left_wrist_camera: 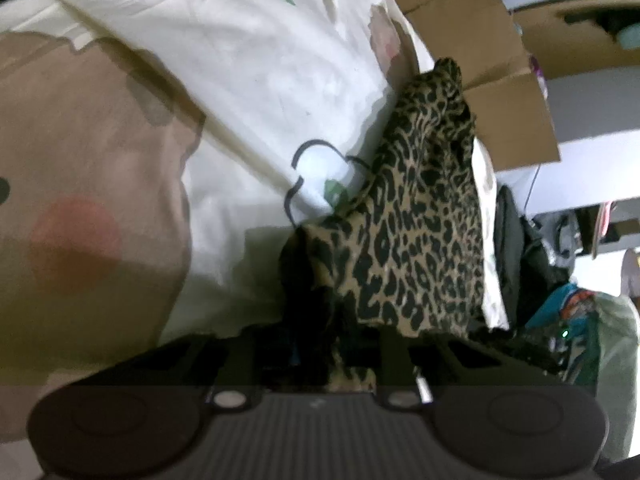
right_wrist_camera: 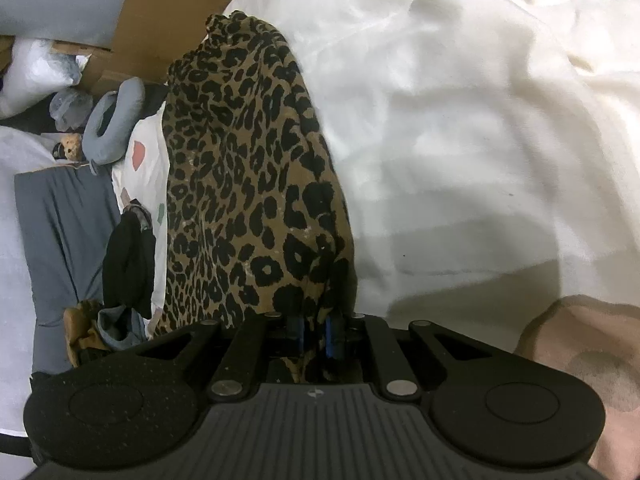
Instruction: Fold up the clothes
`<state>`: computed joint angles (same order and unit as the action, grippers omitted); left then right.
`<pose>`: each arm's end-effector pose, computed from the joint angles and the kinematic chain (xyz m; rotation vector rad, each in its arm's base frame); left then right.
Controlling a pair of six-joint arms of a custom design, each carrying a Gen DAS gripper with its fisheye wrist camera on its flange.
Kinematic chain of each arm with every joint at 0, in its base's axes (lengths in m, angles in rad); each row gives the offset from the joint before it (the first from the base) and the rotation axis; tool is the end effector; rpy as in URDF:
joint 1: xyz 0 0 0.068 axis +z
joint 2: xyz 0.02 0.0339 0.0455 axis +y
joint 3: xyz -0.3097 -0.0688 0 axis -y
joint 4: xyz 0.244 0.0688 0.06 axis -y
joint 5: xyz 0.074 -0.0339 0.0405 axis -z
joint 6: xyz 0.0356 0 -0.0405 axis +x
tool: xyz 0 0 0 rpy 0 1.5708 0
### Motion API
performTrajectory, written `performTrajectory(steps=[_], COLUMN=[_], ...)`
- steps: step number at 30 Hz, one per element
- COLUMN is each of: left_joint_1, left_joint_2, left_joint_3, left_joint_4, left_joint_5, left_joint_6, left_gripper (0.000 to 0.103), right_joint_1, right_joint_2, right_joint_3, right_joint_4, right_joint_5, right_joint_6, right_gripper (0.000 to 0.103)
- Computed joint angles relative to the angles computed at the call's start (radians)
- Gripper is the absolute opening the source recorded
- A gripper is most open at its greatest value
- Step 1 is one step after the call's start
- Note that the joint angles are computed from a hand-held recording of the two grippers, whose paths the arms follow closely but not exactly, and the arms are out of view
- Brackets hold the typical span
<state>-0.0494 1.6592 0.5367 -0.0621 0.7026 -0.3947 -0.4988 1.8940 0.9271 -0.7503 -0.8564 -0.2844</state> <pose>0.2438 -0.0351 0.1344 -0.2754 2.7148 -1.0902 0.2694 -0.1161 0.1441 0.3770 2.6623 1.2090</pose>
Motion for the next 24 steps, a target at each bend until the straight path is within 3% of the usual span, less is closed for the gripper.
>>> performTrajectory(steps=[15, 24], left_joint_1=[0.004, 0.023], left_joint_2=[-0.201, -0.324], left_joint_3=[0.002, 0.014], left_joint_4=[-0.130, -0.257], left_joint_5=[-0.026, -0.004], left_joint_6=[-0.088, -0.084], left_gripper=[0.006, 0.006], right_joint_1=[-0.048, -0.095], right_joint_2=[-0.090, -0.104], right_joint_3=[0.016, 0.067], right_joint_4=[-0.117, -0.261], right_joint_5=[-0.050, -0.062], right_joint_6=[-0.064, -0.184], right_gripper=[0.002, 0.002])
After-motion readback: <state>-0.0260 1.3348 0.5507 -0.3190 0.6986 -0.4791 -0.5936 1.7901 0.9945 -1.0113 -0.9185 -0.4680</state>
